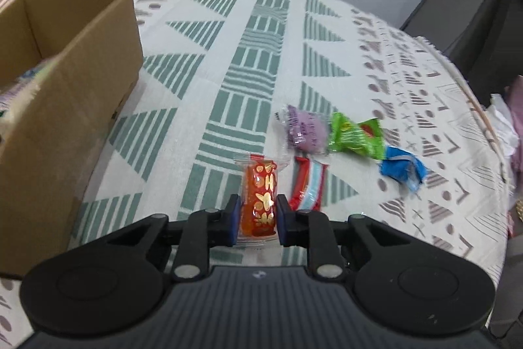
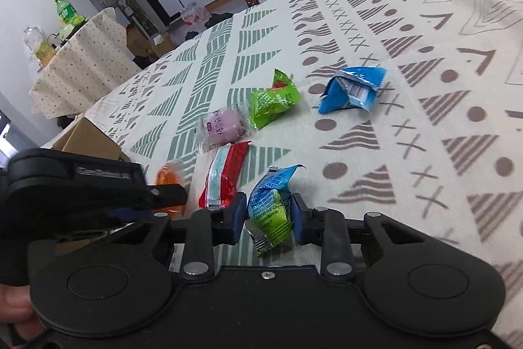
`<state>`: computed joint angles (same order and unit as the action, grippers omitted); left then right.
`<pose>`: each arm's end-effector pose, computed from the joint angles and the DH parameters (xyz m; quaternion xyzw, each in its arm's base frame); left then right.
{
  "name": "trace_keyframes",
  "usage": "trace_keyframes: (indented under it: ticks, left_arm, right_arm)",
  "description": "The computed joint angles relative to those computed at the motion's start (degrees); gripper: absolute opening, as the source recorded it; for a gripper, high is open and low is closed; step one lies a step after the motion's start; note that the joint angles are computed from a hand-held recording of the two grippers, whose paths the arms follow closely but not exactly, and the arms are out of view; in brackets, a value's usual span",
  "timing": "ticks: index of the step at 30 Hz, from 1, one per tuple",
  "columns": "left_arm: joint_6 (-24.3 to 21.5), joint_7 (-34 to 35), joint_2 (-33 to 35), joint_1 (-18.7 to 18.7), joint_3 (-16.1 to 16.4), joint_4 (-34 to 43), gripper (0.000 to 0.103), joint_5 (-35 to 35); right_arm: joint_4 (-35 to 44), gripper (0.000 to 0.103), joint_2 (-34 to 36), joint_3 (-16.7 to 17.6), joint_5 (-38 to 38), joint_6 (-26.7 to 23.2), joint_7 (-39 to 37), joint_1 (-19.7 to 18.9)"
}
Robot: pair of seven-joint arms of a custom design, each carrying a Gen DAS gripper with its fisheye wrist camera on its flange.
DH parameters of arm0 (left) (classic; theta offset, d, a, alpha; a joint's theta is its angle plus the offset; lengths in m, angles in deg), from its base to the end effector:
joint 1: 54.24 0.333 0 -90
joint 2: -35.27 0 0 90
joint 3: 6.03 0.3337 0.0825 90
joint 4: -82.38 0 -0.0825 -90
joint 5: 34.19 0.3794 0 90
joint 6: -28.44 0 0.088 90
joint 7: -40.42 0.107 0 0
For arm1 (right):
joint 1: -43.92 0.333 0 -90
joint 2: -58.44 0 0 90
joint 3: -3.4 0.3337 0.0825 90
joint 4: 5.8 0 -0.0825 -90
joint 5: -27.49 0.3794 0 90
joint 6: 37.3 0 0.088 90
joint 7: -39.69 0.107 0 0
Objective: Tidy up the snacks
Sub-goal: 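Carry both candies over the box with both tools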
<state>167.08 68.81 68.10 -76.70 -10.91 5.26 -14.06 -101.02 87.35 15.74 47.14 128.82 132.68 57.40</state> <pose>0.6863 -0.3345 0.4665 -0.8061 0.5237 -0.2450 0.1263 0.6756 0.2730 0.4217 -0.6640 0.6446 -0.0576 0.3745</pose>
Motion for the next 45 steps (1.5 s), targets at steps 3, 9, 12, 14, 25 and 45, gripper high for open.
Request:
trace_keyframes:
  ticks: [3,9,12,14,25,45]
  left_arm:
    - [2.5,-0.7,-3.0,-0.1,0.1,-3.7,0.021,0.8]
    - [5.9,-1.5,-8.4,0.6,-0.6,-9.7,0.021,1.9]
    - [7.8,-2.7,-11.3,1.0,-0.7,-12.9,0.021,2.6]
    - [8.3,-4.9,-12.8,0.8,-0.2,-14.3,0.021,4.3]
    - [12.3,-10.4,-20.7,3.7,-1.5,-21.7,0.021,9.1]
    - [16.3,-17.0,-30.6,12.5,-3.4,-33.0,0.021,9.2]
  right_arm:
    - [-2.6,0.029,-2.3,-1.2,-0.3,1.6,2.1,0.9]
    - [-7.5,0.029,-6.9,-3.1,-1.9,4.2,6.4,2.5]
    - [-10.1,0.029,-9.2,-3.4,-2.5,5.8,8.8,3.2]
    - [-11.0,0.029,-10.4,-3.7,-3.4,6.2,10.2,3.8]
    - [-11.0,0.029,-14.6,-5.9,-10.3,6.7,16.3,7.6]
    - [-3.3,0.029,-12.1,-7.1,-20.9,4.2,25.5,12.9]
